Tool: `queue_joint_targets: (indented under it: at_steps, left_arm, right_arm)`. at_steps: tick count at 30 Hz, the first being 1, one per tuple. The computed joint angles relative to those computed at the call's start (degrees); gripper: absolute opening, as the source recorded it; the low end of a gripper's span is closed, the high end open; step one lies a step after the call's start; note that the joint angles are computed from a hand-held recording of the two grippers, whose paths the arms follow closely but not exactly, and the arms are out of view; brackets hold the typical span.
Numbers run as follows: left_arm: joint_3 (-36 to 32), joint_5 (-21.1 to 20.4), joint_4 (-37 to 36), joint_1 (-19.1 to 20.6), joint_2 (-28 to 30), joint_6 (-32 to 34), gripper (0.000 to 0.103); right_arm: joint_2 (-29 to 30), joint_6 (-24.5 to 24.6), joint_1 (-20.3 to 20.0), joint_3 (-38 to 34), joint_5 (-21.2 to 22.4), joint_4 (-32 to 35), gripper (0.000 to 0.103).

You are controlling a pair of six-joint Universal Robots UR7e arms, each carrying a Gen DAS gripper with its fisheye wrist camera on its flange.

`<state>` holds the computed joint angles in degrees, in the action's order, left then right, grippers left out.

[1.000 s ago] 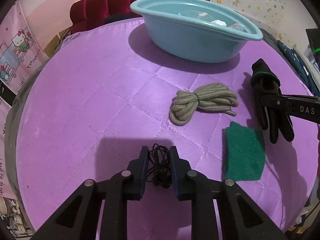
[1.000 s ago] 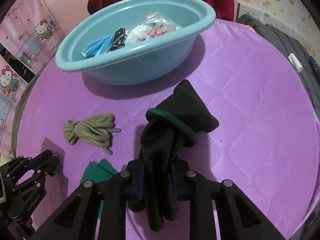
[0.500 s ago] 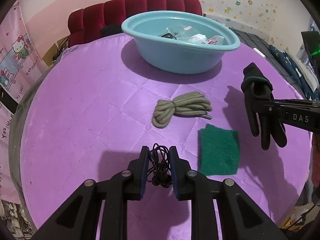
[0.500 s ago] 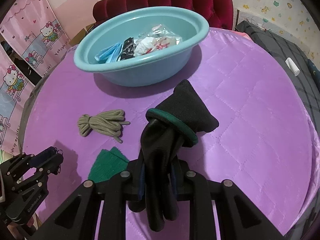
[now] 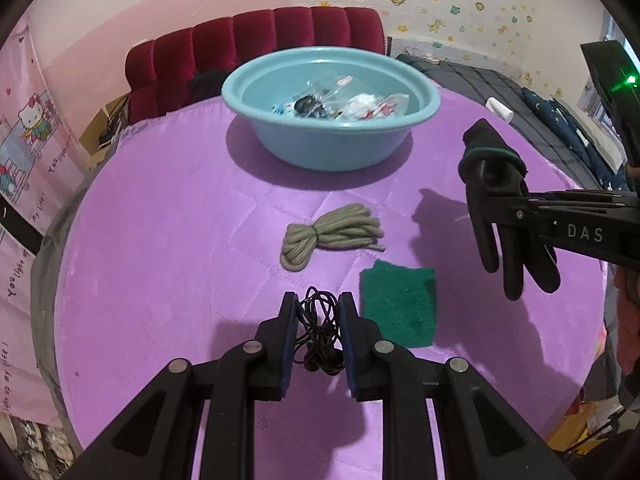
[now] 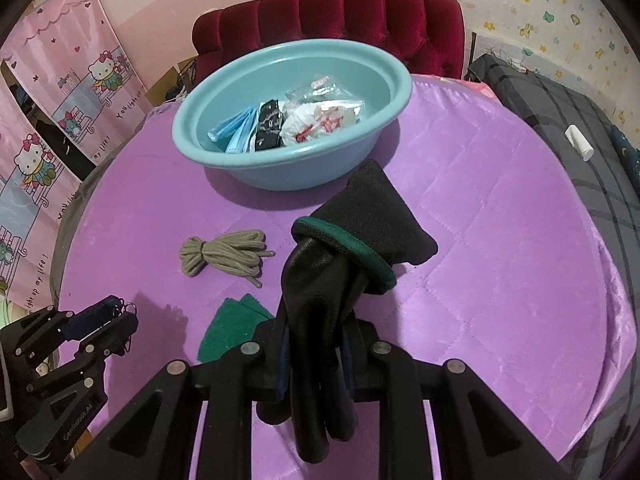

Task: Organize soft objects
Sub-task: 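Carry the black gloves and earphone cable over the basin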

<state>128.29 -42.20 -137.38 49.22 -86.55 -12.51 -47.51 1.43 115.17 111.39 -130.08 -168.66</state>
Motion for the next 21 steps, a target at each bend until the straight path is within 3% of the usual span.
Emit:
queue_joint_targets:
  at_steps: [21]
  left_arm:
    - [-11.0, -2.2, 6.8, -2.0, 4.0, 0.8, 0.022]
  right_arm:
    - [-1.4, 1.6, 3.2, -10.3, -0.1, 15.2, 0.021]
